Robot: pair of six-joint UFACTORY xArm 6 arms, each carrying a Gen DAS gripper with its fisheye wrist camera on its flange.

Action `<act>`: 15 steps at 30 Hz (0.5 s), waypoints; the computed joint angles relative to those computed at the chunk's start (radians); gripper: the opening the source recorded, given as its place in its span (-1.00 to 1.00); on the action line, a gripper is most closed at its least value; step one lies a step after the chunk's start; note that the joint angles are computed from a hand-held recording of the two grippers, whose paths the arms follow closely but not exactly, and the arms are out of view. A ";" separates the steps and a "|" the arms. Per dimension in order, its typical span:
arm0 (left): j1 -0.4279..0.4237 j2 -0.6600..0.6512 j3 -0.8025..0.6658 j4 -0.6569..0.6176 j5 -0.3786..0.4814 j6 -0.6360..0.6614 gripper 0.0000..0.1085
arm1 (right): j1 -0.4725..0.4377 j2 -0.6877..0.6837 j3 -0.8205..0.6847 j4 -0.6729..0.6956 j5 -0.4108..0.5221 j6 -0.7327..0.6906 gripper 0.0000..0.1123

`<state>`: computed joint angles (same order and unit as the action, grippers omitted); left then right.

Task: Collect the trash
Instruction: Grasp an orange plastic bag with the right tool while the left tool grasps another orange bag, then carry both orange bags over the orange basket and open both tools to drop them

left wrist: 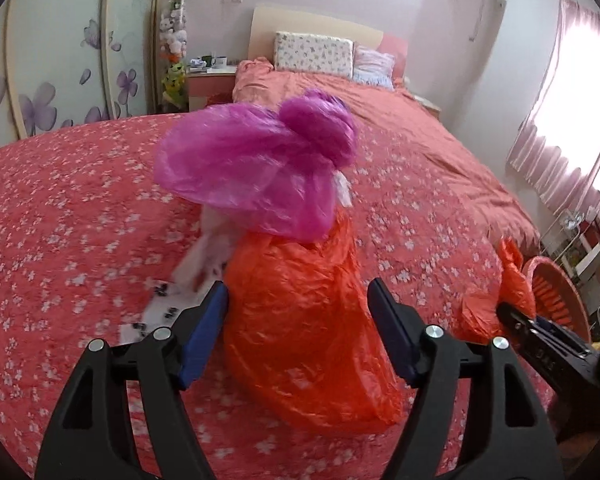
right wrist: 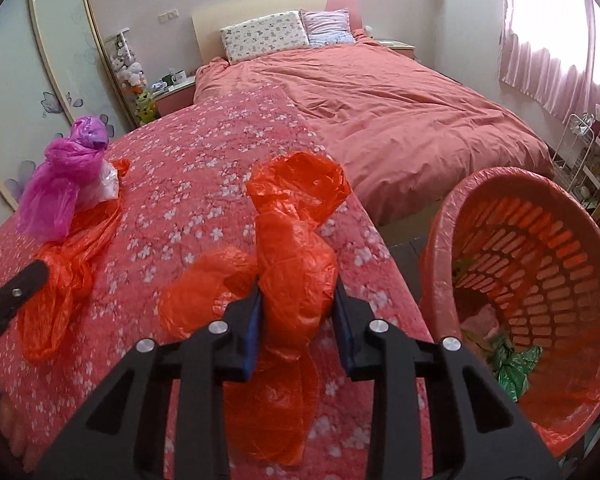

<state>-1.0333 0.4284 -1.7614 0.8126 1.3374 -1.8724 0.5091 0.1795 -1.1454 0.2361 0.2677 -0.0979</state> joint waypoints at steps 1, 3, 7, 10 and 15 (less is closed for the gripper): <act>-0.003 0.028 -0.038 -0.009 0.024 0.023 0.32 | -0.002 -0.007 0.009 0.024 0.000 -0.027 -0.45; -0.006 0.070 -0.096 -0.028 0.052 0.058 0.32 | -0.003 -0.009 0.009 0.051 0.004 -0.054 -0.45; -0.004 0.126 -0.168 -0.053 0.076 0.108 0.07 | -0.004 -0.025 0.027 0.080 0.005 -0.084 -0.45; -0.005 0.114 -0.147 -0.039 0.040 0.097 -0.31 | -0.009 -0.041 0.044 0.102 0.007 -0.110 -0.45; -0.024 0.106 -0.145 0.008 0.001 0.082 -0.53 | -0.022 -0.078 0.074 0.127 0.008 -0.135 -0.45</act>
<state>-1.0574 0.5342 -1.9065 0.8201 1.3387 -1.7904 0.4875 0.1013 -1.0713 0.3636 0.2753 -0.2325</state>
